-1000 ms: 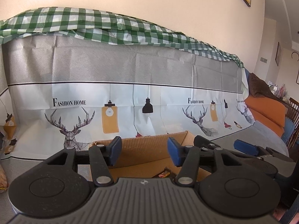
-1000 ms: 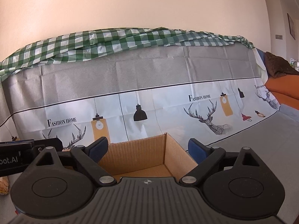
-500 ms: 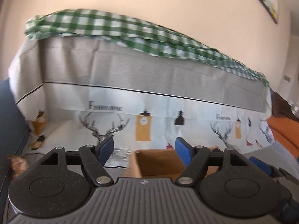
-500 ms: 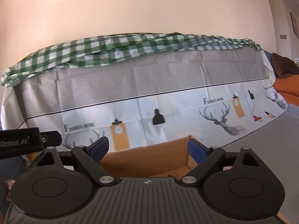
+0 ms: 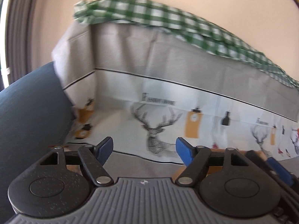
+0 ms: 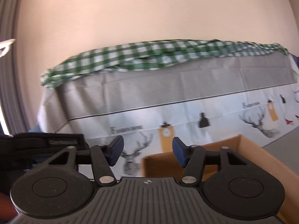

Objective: Organize snacks
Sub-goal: 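Move both tools back from the box toward the remaining snacks, then lower the right gripper onto the red packet and close on it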

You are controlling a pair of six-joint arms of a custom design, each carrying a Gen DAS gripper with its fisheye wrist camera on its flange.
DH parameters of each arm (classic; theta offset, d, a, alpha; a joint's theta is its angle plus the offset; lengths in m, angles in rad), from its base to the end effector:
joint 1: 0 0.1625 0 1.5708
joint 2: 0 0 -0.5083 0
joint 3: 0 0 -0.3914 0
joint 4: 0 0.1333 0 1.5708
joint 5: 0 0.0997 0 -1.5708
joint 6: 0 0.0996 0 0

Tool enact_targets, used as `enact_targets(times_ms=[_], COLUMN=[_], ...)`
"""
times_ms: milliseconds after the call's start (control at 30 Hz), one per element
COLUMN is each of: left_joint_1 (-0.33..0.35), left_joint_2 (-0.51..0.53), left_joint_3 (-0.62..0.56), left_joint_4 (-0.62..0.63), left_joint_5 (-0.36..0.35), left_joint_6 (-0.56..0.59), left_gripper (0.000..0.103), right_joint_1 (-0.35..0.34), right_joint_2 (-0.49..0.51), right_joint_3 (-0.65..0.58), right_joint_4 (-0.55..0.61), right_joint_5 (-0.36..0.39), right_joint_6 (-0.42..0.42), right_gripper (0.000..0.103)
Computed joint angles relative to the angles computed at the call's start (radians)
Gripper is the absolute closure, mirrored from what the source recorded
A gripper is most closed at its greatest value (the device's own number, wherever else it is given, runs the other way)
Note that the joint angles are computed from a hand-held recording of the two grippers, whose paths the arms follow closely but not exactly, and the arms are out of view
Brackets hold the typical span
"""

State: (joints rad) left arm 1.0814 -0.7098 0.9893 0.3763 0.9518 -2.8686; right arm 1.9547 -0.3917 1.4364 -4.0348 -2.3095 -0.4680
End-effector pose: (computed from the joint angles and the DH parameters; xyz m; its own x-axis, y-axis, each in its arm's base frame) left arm -0.1911 -0.7653 0.2573 -0.8231 0.1230 -0.5544 0.5281 0.5245 -0.6678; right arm 0.3439 -0.6745 0.1055 -0.8088 0.2405 0.5366 -0.4721 0.2784 -0.8364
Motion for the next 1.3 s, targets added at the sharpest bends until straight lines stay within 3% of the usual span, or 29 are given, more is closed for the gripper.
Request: enact_targets(times_ms=[67, 100, 133, 300, 400, 567, 633, 700, 767, 833, 933, 1067, 1233, 1300], left_joint_1=[0.021, 0.029, 0.038, 0.103, 0.122, 0.138, 0.144, 0.143, 0.146, 0.15, 0.151, 0.153, 0.154, 0.153], left_joint_2=[-0.006, 0.013, 0.035, 0.062, 0.062, 0.074, 0.072, 0.077, 0.086, 0.097, 0.113, 0.132, 0.159, 0.178], left_joint_3=[0.0, -0.037, -0.087, -0.219, -0.25, -0.293, -0.298, -0.305, -0.323, -0.341, -0.359, -0.387, -0.43, -0.462], left_joint_4=[-0.003, 0.043, 0.11, 0.279, 0.306, 0.362, 0.378, 0.388, 0.416, 0.441, 0.458, 0.477, 0.503, 0.528], left_joint_5=[-0.006, -0.043, -0.072, -0.037, -0.054, -0.113, -0.093, -0.097, -0.084, -0.074, -0.077, -0.084, -0.093, -0.101], left_joint_6=[0.016, 0.007, -0.03, -0.27, -0.362, -0.498, -0.52, -0.512, -0.534, -0.553, -0.548, -0.543, -0.535, -0.533], left_gripper=[0.025, 0.027, 0.037, 0.079, 0.08, 0.08, 0.08, 0.079, 0.078, 0.076, 0.076, 0.074, 0.069, 0.067], right_joint_1=[0.007, 0.011, 0.014, 0.023, 0.025, 0.019, 0.01, 0.005, -0.004, -0.016, -0.026, -0.046, -0.062, -0.061], right_joint_2=[0.009, 0.014, 0.018, 0.046, 0.062, 0.083, 0.085, 0.094, 0.101, 0.111, 0.144, 0.16, 0.186, 0.201], right_joint_3=[-0.002, -0.004, -0.004, -0.01, -0.014, -0.031, -0.034, -0.046, -0.058, -0.069, -0.109, -0.151, -0.205, -0.224], right_joint_4=[0.005, 0.011, 0.018, 0.084, 0.147, 0.272, 0.354, 0.417, 0.502, 0.569, 0.604, 0.697, 0.756, 0.746], right_joint_5=[0.025, 0.035, 0.044, 0.083, 0.106, 0.098, 0.098, 0.067, 0.051, 0.053, 0.028, 0.044, 0.068, 0.05], right_joint_6=[0.001, 0.004, 0.01, 0.048, 0.092, 0.183, 0.223, 0.253, 0.304, 0.346, 0.347, 0.41, 0.403, 0.356], right_gripper=[0.048, 0.049, 0.05, 0.059, 0.066, 0.066, 0.066, 0.056, 0.034, 0.026, 0.024, 0.022, 0.021, 0.021])
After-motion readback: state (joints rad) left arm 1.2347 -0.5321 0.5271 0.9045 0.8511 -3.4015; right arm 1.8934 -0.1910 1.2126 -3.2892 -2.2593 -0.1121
